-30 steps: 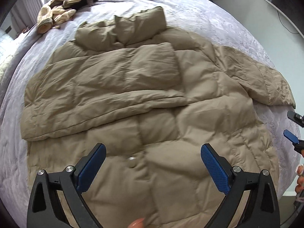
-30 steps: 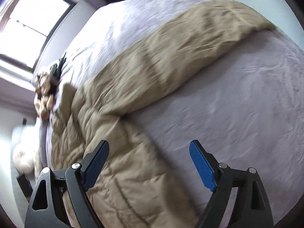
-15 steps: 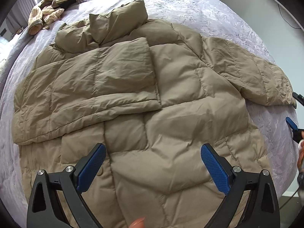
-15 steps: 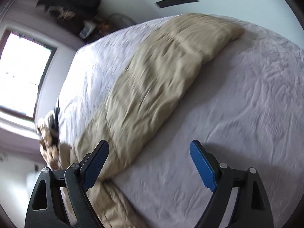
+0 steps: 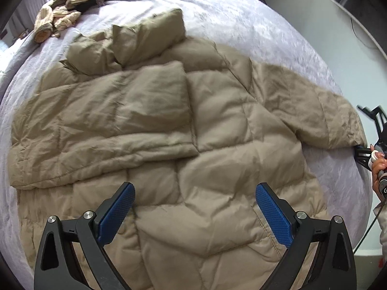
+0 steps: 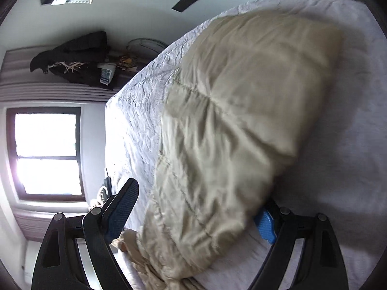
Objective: Fold large clothes
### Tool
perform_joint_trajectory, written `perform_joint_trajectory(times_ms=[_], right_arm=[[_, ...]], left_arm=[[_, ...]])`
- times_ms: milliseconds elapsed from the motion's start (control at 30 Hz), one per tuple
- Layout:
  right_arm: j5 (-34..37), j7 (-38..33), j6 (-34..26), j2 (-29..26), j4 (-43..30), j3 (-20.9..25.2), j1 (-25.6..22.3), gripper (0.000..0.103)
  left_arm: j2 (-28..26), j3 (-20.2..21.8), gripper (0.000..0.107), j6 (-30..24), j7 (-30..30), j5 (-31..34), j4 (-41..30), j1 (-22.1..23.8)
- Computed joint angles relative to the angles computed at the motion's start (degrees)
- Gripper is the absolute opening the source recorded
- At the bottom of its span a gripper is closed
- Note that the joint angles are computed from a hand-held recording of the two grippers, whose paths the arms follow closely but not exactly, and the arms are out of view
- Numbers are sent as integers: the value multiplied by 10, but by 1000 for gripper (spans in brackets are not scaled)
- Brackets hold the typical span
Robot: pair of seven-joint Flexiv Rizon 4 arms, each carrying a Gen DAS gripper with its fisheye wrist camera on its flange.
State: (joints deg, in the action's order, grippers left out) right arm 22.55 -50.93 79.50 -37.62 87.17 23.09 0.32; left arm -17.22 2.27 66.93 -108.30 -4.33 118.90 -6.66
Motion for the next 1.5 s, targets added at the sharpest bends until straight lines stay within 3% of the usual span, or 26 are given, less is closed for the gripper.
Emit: perform_joint_trajectory(times_ms=[33,100,167,267,300,400,600,800,900,1000,1133,1167,1233,1267,1300,1500], right_arm=[[7,-5,-2,-10,-13,12,-6,75],[28,-25,-25,-39,-56,52,-28,13],[45,-50,-23,-52,-78,70,-29,10],[23,-78,-28,-51,-95,64,-5,10],[45,-111,-51,-54,-117,83,-10,10],[20,-145,-75,-52,-150,71,29,10],[-75,-224,-142,-52,-226,8,166,10],[-211,-265,-179,-68,-236,-65,316,10],[-271,-267,-221,-90,-241,-92,376,10],[-302,-260,-258,-112,-234,-103,403,10],[-302,-213,-309,-118,-214,-112,410,11],[-291,-205,-313,-120,-216,-105,402,17],[-262,-204,-315,-115,-217,-82,379,44],[-244,-203,-311,-108,-213,-72,367,69],[-226,-201,-295,-96,-199,-64,356,75],[-114,-115,-208,-65,-153,-40,294,74]], left_arm=[[4,5,100,3,-4,4,3,0],[11,13,100,10,-11,10,10,3],[20,19,100,18,-17,13,21,10],[39,33,100,33,-28,26,42,20],[46,38,100,39,-32,32,50,24],[62,47,100,56,-33,44,72,41],[94,61,100,93,-22,37,128,84],[125,79,100,109,-15,43,173,122],[135,87,100,115,-14,55,185,142],[133,93,100,117,-27,80,183,155],[125,84,100,140,5,47,195,170],[120,82,100,142,10,41,194,171],[109,75,100,147,24,22,193,172],[104,68,100,153,37,2,196,174],[103,67,100,156,41,-6,196,172],[82,28,100,188,108,-112,204,187]])
